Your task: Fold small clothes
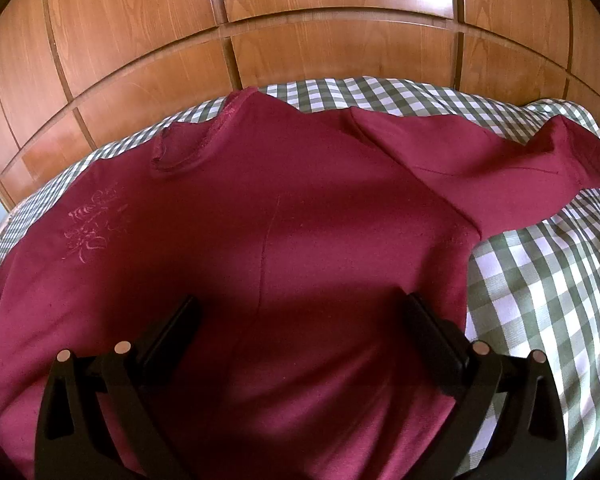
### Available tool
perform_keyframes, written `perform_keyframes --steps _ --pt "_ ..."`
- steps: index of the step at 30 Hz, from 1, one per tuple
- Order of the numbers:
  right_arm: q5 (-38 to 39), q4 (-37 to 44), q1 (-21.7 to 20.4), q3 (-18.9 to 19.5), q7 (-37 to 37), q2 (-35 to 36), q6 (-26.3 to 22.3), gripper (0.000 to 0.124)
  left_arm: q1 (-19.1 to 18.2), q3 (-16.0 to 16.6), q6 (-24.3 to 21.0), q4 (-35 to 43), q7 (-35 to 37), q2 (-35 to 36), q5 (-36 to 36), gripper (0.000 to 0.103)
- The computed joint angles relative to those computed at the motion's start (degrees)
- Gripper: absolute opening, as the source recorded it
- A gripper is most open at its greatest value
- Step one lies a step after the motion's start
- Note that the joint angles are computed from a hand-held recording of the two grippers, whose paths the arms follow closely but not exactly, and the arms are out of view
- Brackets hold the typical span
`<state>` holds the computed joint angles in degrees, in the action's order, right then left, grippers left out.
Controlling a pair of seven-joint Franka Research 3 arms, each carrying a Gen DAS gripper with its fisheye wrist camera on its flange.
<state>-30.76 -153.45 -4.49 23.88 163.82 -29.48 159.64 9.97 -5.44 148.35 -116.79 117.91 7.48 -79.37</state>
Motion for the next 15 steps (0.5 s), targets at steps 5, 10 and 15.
perform_keyframes --steps 5,10,15 --pt "-0.1 0.0 0.1 -0.1 0.0 0.0 0.1 0.101 0.1 -0.6 3.4 5.4 -2.6 4.1 9.2 0.008" --pt "-0.3 -0.1 -0.1 -0.1 0.0 0.2 0.0 0.101 1.6 -1.9 7.9 13.4 -4.6 9.5 18.1 0.007" --pt "-0.4 0.0 0.0 -0.2 0.0 0.4 -0.1 0.101 2.2 -2.2 10.7 18.9 -10.1 13.8 28.2 0.007"
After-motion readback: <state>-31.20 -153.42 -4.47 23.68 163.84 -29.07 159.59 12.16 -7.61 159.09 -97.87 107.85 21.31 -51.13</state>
